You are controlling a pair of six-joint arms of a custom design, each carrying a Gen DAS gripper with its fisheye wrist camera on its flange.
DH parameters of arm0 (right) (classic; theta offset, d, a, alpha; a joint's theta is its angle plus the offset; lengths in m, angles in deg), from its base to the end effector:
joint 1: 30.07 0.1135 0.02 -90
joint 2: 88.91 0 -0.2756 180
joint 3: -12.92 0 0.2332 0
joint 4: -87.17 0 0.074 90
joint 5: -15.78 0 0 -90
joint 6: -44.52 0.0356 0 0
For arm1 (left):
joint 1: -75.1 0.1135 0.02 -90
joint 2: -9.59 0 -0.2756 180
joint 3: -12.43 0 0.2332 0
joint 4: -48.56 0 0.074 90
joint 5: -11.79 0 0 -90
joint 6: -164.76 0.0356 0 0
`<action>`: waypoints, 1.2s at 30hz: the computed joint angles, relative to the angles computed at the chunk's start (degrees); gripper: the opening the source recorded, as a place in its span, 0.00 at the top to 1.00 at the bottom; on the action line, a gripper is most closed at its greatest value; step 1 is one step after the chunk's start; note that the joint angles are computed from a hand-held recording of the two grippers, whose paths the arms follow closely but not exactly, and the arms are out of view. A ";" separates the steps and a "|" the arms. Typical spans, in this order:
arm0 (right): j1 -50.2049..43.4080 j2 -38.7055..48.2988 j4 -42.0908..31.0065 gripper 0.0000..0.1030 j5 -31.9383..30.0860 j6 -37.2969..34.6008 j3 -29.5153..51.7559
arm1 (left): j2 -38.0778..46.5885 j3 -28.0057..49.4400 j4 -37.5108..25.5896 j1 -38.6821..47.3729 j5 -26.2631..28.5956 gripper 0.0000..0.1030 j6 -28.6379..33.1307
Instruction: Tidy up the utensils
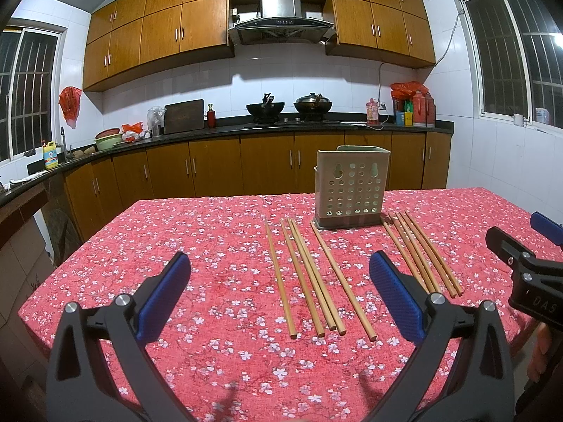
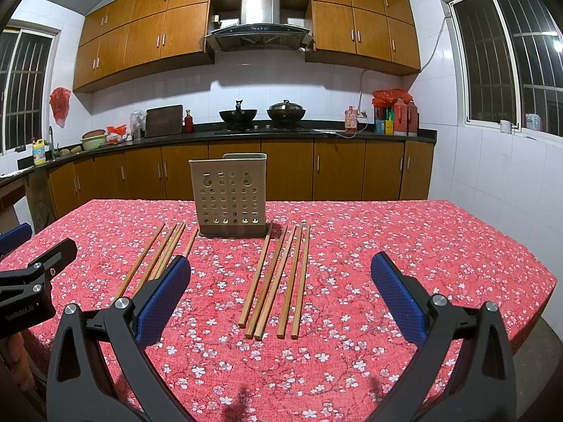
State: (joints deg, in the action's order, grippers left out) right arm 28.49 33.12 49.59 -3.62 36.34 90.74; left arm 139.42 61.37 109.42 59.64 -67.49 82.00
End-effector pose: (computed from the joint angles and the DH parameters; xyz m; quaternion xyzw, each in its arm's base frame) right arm 0.2089 0.2773 0.0996 0.2046 0.7890 -0.1404 0.5621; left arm 0.3219 -0.0959 0.0576 0.2130 0.7892 -0.1173 0.5639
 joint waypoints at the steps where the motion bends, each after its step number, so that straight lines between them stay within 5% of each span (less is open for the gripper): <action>1: 0.00 0.00 0.00 0.02 0.00 0.00 0.00 | 0.00 0.00 0.00 0.00 0.00 0.04 0.00; 21: 0.26 -0.46 -1.20 0.02 -0.38 0.82 0.34 | -0.24 -0.04 -0.64 -0.01 -0.35 0.04 0.06; 26: -2.47 -2.26 9.95 0.02 -4.71 -3.96 -5.26 | -0.18 4.93 -8.54 0.34 -3.15 0.04 0.84; 34: -11.00 -4.60 10.80 0.02 -16.37 -4.25 -8.55 | 0.78 17.04 -27.45 1.26 -3.91 0.04 0.34; 36: -13.92 -5.06 13.08 0.11 -19.83 -6.82 -9.55 | 1.61 21.42 -33.49 1.18 -3.83 0.04 0.79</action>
